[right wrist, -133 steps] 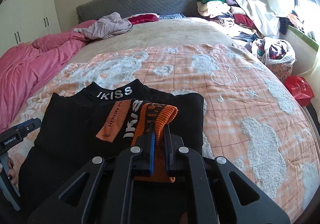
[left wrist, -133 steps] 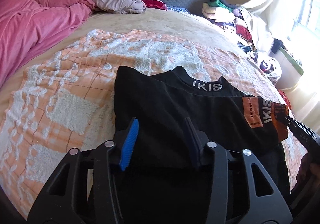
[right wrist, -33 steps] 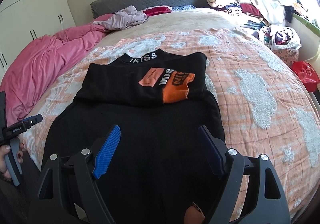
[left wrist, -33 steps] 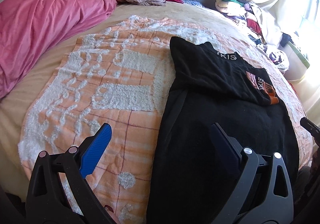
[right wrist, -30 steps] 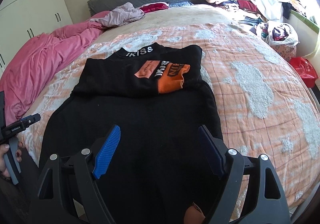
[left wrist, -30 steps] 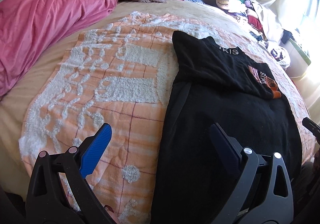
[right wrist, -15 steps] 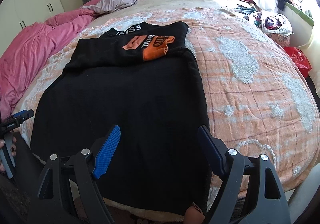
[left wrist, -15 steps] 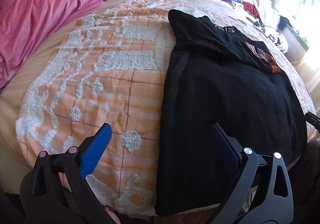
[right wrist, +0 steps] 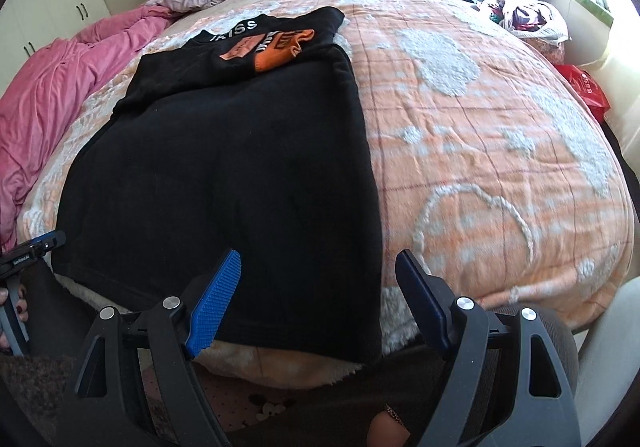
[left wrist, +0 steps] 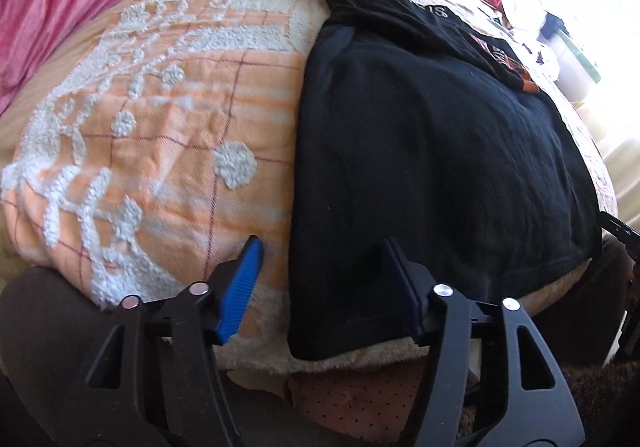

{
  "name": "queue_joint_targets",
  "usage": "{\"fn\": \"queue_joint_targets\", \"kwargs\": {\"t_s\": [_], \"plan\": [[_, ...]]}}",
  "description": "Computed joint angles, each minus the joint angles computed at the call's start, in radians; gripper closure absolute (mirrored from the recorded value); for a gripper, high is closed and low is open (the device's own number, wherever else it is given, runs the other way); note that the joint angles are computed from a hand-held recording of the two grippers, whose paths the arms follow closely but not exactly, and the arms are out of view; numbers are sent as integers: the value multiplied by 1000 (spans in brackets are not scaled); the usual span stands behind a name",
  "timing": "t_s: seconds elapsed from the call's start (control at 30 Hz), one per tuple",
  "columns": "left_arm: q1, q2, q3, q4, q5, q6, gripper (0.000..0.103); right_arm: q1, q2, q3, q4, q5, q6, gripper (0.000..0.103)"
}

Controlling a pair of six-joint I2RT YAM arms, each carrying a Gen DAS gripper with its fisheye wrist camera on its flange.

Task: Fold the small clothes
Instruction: 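Close both tools on the sweatshirt hem edge, then lift the hem with both tools and fold it over toward the collar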

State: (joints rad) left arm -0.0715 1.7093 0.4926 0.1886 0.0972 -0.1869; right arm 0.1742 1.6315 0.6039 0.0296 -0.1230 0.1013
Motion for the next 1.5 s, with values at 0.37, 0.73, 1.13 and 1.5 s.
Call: {"fn": "queue_joint_targets", "kwargs": {"t_s": [0.37, 0.73, 1.13, 1.5], "plan": [[-8, 4, -37, 28, 23, -6, 59, 20, -12, 13, -104, 13, -52, 24], [13, -3, -65, 58, 59, -8, 59, -51, 126, 163, -227, -107, -194, 60], [68, 10, -46, 46, 138, -40, 66, -85, 145, 152, -190, -176, -213, 76], [86, -122, -45, -18, 192, -38, 100, -128, -40, 72, -47, -323, -148, 96]]}}
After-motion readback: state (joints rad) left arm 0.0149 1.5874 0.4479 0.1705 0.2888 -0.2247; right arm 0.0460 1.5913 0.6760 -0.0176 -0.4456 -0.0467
